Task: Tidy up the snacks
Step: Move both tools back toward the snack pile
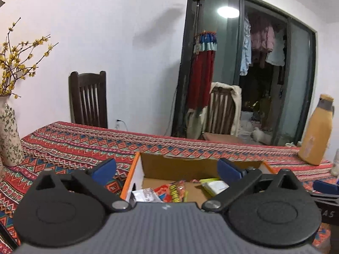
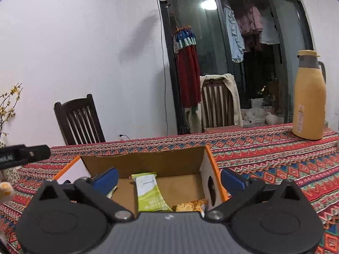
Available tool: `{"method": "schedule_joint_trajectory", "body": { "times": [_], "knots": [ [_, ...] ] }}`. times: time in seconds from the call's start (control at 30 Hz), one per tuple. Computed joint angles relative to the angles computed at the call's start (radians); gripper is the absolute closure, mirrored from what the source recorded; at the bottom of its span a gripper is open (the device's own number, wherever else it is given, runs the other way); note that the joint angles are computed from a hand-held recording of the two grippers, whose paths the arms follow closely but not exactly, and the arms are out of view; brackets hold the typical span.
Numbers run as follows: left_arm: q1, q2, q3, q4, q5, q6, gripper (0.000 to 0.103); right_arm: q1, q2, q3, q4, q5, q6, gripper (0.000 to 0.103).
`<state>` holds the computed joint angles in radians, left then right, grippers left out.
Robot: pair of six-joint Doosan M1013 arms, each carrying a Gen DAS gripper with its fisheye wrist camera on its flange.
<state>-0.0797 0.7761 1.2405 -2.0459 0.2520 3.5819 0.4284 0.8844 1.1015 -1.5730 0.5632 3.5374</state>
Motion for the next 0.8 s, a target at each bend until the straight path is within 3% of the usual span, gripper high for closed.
{"method": "schedule_joint_trajectory", "body": {
  "times": [0.6,0.8],
  "knots": [
    [0.043,-0.124,0.185,-0.084,0.135,0.153,0.0,0.061,-0.126,0.191,-0.16,0.039,0.121,0.0],
    [0.067,-0.151,0.263,-0.061,0.17,0.188,0.0,0.088,-0.145,0.247,-0.113,0.058,0.114,0.0]
  ]
}}
